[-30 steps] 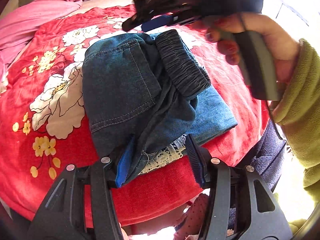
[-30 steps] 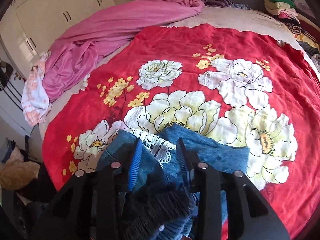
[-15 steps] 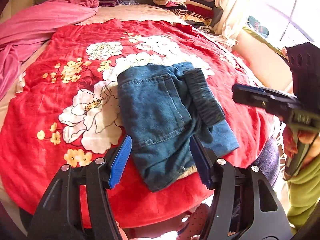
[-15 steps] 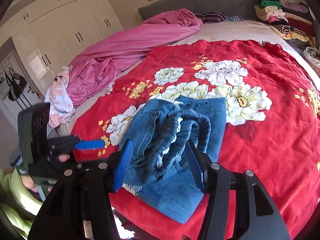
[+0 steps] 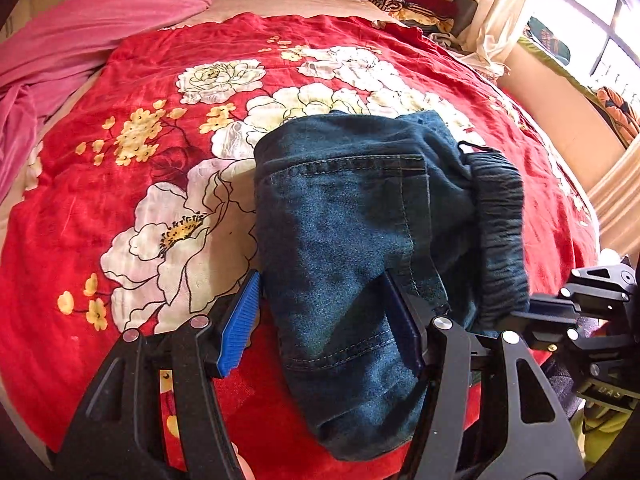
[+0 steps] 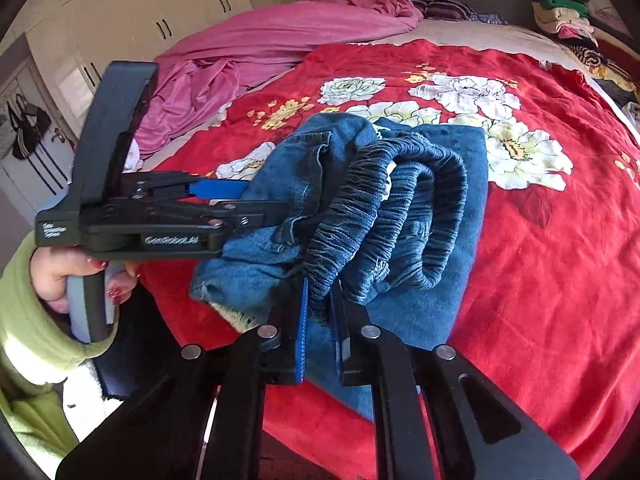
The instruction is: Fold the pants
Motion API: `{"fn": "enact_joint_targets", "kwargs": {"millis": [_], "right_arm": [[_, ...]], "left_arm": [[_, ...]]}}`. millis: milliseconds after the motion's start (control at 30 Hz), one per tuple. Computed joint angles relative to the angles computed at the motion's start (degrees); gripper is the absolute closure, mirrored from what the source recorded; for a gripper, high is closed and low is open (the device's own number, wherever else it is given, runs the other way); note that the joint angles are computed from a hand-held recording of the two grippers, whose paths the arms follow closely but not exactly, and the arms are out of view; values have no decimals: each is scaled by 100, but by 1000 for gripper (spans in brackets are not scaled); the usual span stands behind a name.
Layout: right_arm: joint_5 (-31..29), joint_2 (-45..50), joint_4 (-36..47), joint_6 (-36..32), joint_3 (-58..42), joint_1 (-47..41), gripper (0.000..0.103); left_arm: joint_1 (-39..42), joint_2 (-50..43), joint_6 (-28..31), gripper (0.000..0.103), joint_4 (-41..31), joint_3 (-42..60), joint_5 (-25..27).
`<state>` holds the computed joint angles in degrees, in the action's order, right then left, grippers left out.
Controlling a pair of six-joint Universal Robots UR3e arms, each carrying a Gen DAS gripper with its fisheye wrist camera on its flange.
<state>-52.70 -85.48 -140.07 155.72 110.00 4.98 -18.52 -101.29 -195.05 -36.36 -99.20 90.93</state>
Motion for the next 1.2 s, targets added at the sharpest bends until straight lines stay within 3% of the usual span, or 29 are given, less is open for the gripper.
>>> {"fn": "enact_joint_targets", "kwargs": {"millis": [333, 567, 833, 1067, 1200], "right_arm": [[-223, 40, -192, 489, 133, 17, 92], [-97, -1003, -102, 518, 528, -292, 64], [-272, -1458, -480, 874, 662, -634, 47], [-549, -930, -800, 1288, 333, -764, 36], [-880, -268, -974, 1561, -58, -566, 36]], "left_arm": [[-101, 83, -109, 50, 93, -110, 57], [-235, 396, -156, 50, 119, -227, 139], [-342, 662, -163, 47, 123, -205, 456], [-201, 602, -155, 36, 221, -180, 685], [23, 441, -182, 32, 364, -241, 505]]}}
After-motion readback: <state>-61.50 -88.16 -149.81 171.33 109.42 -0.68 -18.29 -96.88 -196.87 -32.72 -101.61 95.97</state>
